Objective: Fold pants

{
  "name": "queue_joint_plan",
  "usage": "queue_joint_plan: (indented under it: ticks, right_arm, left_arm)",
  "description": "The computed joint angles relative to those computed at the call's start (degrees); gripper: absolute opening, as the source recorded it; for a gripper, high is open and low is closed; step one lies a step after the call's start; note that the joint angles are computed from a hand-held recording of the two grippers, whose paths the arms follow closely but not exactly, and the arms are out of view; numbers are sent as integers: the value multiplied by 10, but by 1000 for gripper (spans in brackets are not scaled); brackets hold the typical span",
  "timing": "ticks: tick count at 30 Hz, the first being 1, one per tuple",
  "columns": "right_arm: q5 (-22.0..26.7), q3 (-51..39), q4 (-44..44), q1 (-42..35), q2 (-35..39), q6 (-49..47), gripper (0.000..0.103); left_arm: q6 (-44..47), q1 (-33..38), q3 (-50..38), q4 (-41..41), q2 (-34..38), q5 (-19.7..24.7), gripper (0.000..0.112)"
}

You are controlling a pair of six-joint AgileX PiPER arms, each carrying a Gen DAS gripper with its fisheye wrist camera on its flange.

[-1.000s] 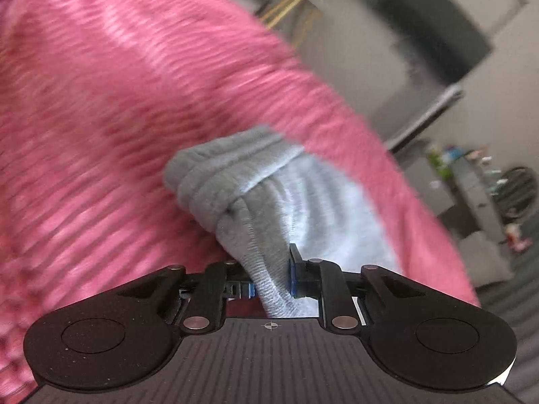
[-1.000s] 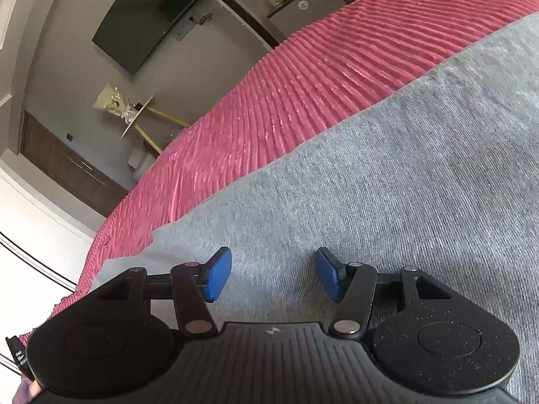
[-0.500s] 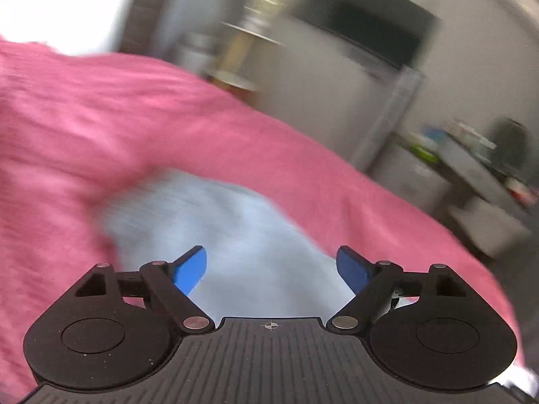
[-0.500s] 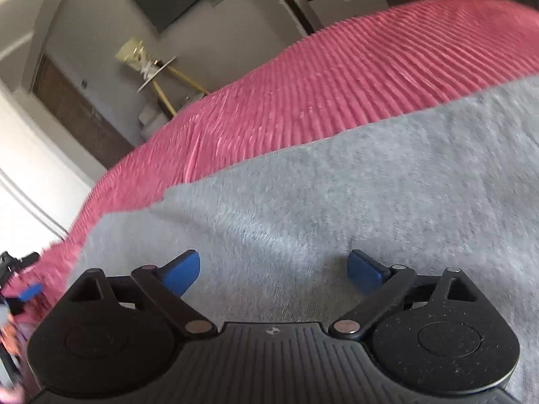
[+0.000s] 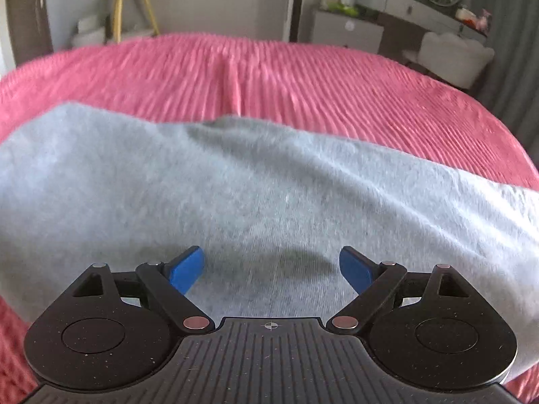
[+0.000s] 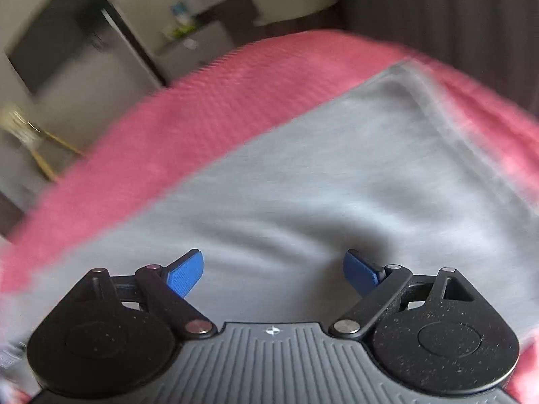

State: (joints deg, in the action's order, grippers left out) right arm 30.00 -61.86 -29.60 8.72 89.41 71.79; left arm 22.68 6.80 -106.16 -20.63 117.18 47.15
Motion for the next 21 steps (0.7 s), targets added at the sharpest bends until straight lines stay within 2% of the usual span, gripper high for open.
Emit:
queue_joint_plan:
  ticks: [2,5,6,10,18,21]
  right_arm:
    - [37,-3,-19,23,3,-29,97]
    - [146,-50,-118,103,60,-18,97]
    - [164,-52,-153,122,73,10,97]
    - [130,-31,-166,109,65,65,98]
    - [88,-16,-147,91,47,-14,98]
    - [94,-7,-155,91,36,-14,98]
  left_arm:
    - [-33,-1,-5,19,7,2,95]
    - [-49,6,-20,12,23,10,95]
    - [-49,8,-17,10,21,8,95]
    - [-60,4,0,21,5,5,95]
    - [-85,-10,-12,53,11,10,96]
    - [-87,-8,-15,52,11,15,96]
